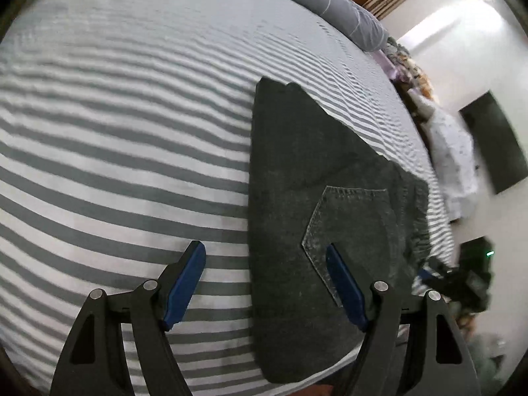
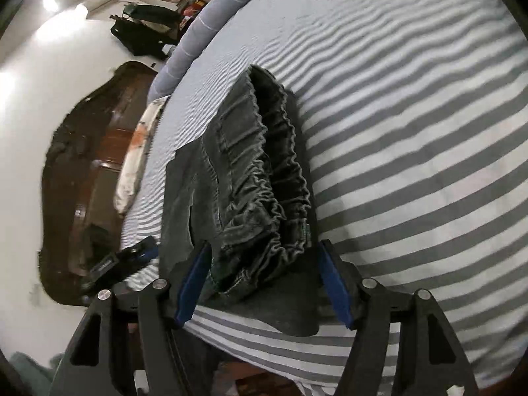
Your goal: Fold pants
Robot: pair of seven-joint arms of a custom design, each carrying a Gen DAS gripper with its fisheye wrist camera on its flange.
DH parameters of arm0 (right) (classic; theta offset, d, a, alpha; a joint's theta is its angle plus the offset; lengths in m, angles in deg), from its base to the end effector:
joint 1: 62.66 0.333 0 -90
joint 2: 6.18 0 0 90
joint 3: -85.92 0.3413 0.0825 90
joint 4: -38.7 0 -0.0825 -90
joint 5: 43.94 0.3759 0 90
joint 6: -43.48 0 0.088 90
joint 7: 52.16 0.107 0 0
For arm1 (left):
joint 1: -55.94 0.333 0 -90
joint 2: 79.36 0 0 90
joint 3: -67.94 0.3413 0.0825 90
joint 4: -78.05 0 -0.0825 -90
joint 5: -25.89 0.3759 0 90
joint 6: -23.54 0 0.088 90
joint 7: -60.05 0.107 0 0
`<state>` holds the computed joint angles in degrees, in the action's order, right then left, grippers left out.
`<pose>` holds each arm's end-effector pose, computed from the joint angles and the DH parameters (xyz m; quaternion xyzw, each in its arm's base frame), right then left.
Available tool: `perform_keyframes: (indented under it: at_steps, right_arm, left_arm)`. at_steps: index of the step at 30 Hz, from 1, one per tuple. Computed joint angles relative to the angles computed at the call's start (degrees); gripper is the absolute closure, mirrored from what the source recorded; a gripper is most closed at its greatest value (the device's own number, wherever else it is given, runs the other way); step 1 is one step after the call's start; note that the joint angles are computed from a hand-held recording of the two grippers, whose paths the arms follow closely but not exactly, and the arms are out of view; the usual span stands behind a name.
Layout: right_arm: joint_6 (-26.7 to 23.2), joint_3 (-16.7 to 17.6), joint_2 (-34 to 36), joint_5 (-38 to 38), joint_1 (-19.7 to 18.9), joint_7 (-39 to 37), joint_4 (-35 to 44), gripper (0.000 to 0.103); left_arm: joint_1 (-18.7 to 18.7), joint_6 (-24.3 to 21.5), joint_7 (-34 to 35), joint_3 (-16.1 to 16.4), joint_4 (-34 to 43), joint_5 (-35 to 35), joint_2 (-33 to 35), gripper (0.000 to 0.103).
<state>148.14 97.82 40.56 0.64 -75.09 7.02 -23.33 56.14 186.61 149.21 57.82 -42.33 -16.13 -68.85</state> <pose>0.7762 -0.0079 0.3895 -0.7064 0.5592 0.2316 0.3670 0.6016 -0.0647 0.4163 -0.8121 0.4809 -0.3305 0.0013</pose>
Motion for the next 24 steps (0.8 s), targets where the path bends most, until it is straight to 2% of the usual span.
perform_keyframes:
  at_steps: [2,4,7,8,11,12,13,14,17,21,24]
  right_arm:
    - [-2.49,0.74,2.87,0.05,-0.29,-0.53,3.69,0.039]
    - [-3.85,1.73,4.70,1.06,-0.76,-1.18,5.46,0.039]
    - [-3.68,2.27,5.52,2.44,-1.39,-1.39,5.80,0.040]
    - [-2.60,2.14,4.91,2.61,-1.49,-2.38,4.74,0.044]
    - [-2.73,2.47,5.81,2.45,-1.05,-4.23,6.07,0.044]
    - [-3.04,2.69,6.13,2.69,-0.95,-3.98,6.57,0.046]
    - [-4.37,3.09,6.70,2.94,-1.11,-3.83,7.61,0.049]
    - [-6.05,3.52,7.46,2.98,-1.10,-3.87,9.21,0.053]
    - [-5.82,3.27,7.15,2.56,-0.31,-5.69,9.07,0.056]
    - [-3.81,3.04,7.63,2.82,0.19,-3.86,8.94,0.055]
    - [0.30,2.71,5.41,3.15,0.97,-4.06,5.28,0.055]
  left_arm:
    - [2.22,0.58,7.66,-2.48,0.59,-8.70,0.55,0.027]
    - [2.64,0.54,10.93,-2.87,0.87,-13.31,0.68,0.027]
    - [1.41,0.51,11.14,-1.88,1.24,-11.65,0.89,0.027]
    - [1.33,0.25,12.22,-1.94,1.42,-11.53,0.98,0.027]
    - [1.68,-0.10,16.30,-2.61,1.75,-14.02,1.23,0.028]
    - [2.42,-1.26,19.23,-3.30,2.24,-17.14,1.33,0.031]
    - [3.09,-3.09,22.24,-3.92,3.02,-20.98,1.66,0.046]
    - [3.40,-4.76,23.30,-4.31,3.55,-22.92,1.95,0.049]
    - [0.50,-1.30,21.17,-2.69,2.57,-19.15,1.71,0.054]
    - [2.21,-4.24,23.77,-2.52,2.92,-25.41,1.70,0.057]
    - [1.21,-2.58,23.08,-1.82,3.00,-23.99,2.05,0.058]
